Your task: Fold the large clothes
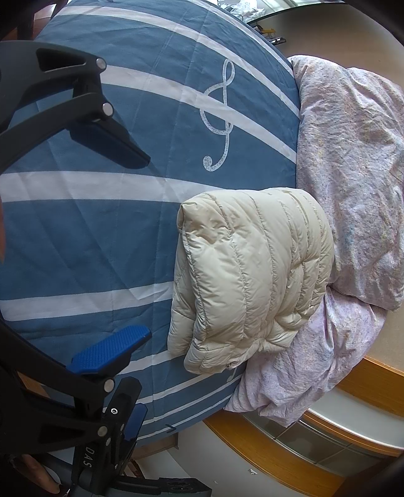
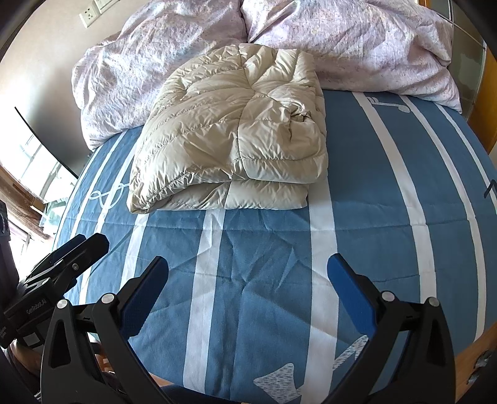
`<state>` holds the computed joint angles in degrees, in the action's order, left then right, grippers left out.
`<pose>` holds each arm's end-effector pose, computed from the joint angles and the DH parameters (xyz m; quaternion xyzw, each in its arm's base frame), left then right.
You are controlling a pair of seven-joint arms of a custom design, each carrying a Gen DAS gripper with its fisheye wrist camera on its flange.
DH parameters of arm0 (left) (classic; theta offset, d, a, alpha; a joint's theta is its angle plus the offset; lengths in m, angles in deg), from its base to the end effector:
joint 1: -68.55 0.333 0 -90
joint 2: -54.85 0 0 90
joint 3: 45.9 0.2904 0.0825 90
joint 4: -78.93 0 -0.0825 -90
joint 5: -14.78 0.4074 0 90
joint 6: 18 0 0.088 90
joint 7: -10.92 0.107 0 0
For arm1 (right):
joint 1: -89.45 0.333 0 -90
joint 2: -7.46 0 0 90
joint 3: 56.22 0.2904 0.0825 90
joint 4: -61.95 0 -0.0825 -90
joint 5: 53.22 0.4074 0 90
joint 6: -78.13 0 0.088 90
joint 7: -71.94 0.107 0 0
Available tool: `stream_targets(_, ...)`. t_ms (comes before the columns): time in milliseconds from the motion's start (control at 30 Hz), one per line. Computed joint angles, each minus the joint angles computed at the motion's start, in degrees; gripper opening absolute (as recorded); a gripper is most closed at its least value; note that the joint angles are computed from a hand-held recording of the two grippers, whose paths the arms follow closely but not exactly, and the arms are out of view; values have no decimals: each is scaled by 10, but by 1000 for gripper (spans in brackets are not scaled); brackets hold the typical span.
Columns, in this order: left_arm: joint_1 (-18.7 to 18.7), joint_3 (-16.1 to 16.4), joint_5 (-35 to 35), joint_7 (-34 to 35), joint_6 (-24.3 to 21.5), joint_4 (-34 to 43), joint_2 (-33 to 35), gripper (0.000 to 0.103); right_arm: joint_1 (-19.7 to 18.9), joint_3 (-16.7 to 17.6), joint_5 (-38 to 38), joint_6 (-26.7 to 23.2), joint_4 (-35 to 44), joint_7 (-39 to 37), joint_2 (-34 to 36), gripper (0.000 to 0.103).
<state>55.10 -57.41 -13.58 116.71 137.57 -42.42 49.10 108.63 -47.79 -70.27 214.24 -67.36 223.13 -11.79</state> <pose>0.5416 -0.2363 0.4983 -0.5371 0.7582 -0.3580 0.0921 0.4601 0.2422 0.5133 -0.5270 0.8078 -0.1505 0.2171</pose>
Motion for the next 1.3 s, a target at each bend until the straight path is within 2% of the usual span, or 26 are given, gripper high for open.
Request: stream_targets(1300, -1, -1, 9, -11, -2, 3, 3, 100, -1, -1, 3, 0, 1, -4, 0, 102)
